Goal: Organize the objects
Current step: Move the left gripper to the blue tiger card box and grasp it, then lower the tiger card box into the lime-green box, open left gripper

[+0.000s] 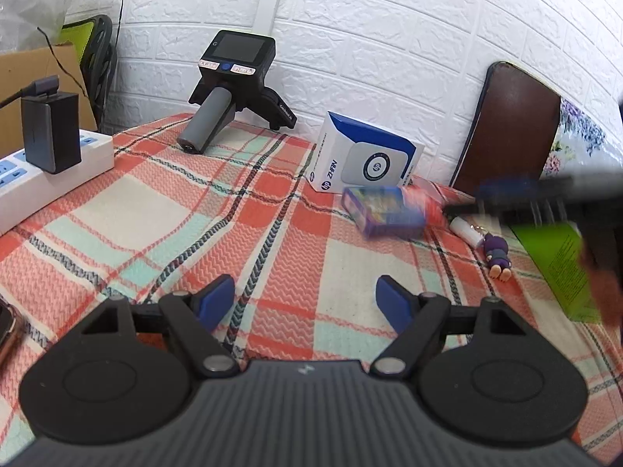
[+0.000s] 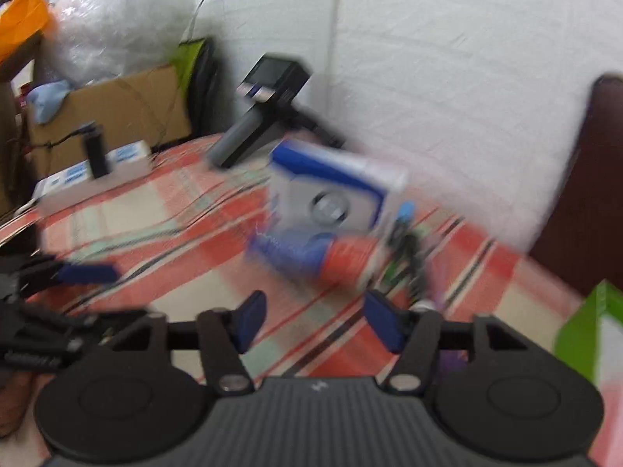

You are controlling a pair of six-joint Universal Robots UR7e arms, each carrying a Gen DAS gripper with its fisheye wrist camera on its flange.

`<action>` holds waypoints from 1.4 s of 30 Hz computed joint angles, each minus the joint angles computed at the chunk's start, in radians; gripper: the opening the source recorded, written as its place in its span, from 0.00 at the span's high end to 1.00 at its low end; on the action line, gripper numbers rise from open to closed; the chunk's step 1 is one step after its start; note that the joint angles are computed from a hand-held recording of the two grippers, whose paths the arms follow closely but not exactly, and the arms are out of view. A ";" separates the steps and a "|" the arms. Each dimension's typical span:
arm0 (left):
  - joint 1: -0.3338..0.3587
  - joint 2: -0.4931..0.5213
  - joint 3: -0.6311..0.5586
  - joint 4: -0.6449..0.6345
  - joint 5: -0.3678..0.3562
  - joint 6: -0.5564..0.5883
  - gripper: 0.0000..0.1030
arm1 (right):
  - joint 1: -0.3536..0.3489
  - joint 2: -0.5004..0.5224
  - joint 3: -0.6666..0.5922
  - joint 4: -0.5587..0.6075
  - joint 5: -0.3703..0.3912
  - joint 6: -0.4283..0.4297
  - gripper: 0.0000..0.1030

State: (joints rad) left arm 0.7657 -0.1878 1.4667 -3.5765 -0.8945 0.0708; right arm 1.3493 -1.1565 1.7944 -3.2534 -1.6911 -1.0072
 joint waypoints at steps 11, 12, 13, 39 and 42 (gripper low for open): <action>0.046 -0.065 -0.083 0.200 -0.185 -0.195 0.40 | -0.015 0.099 -0.161 0.131 -0.040 0.282 0.43; 0.058 -0.056 -0.129 0.246 -0.218 -0.206 0.40 | -0.031 0.082 -0.143 0.130 -0.009 0.317 0.43; 0.074 -0.047 -0.181 0.315 -0.256 -0.227 0.40 | -0.047 0.058 -0.118 0.137 0.038 0.320 0.43; -0.036 -0.054 -0.149 0.450 -0.303 -0.221 0.57 | -0.077 -0.140 0.328 -0.330 0.072 0.091 0.45; -0.070 -0.006 -0.240 0.479 -0.347 -0.167 0.57 | -0.101 -0.201 0.337 -0.377 0.084 0.113 0.45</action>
State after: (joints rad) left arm 0.6960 -0.1934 1.2270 -3.0974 -1.2414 -0.0958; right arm 1.2480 -1.3574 2.1311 -3.6302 -1.6069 -0.8943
